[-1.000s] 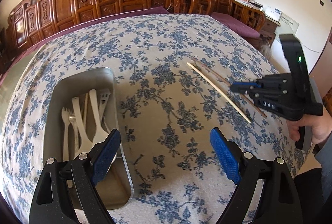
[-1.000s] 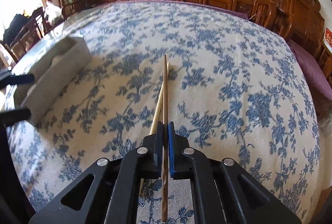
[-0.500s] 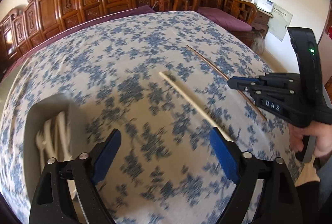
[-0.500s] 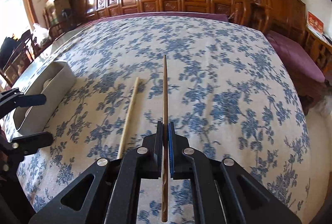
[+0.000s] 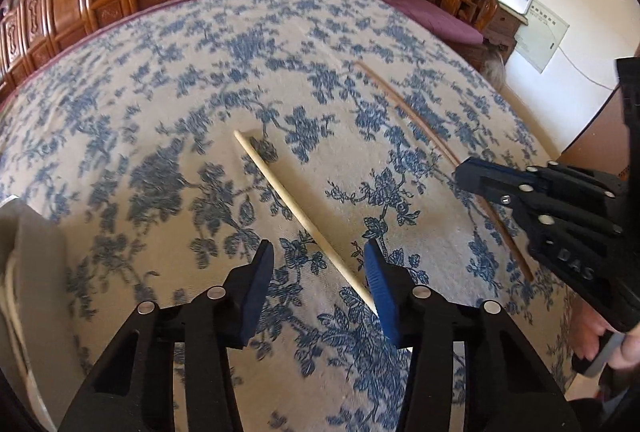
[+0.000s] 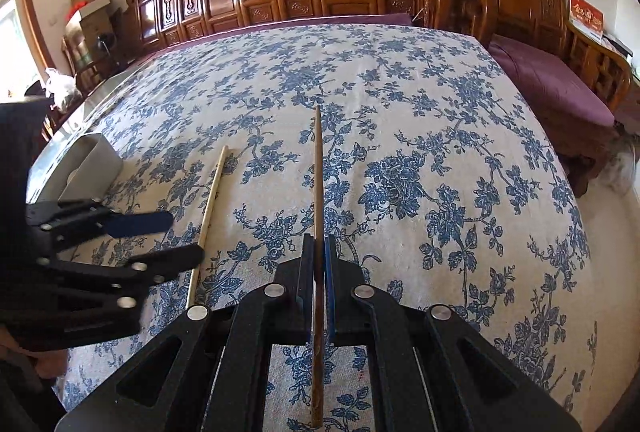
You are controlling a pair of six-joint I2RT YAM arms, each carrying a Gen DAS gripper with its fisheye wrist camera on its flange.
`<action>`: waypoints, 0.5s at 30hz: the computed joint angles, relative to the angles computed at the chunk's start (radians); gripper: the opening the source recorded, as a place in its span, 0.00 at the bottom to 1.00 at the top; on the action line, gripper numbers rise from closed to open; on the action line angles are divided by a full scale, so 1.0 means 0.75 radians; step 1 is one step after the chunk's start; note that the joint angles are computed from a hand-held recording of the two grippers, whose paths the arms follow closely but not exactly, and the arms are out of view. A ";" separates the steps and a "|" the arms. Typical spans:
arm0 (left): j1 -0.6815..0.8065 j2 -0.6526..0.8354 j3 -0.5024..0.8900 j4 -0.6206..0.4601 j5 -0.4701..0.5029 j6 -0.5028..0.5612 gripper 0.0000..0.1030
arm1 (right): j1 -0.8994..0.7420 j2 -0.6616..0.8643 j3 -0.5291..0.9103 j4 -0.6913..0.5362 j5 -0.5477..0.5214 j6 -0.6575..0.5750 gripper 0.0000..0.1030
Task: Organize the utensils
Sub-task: 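Lift the chopstick with the right tool while the left tool closes on another chopstick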
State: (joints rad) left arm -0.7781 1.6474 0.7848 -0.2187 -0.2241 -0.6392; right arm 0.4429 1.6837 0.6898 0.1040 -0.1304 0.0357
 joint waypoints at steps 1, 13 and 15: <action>-0.005 0.001 -0.005 0.010 -0.013 0.001 0.42 | 0.001 -0.001 -0.001 0.001 0.001 0.001 0.06; 0.007 -0.089 -0.069 -0.118 -0.082 0.049 0.04 | 0.042 -0.011 -0.003 -0.012 0.022 0.017 0.06; 0.008 -0.127 -0.096 -0.148 -0.086 0.051 0.04 | 0.053 -0.007 -0.002 -0.014 0.019 0.025 0.06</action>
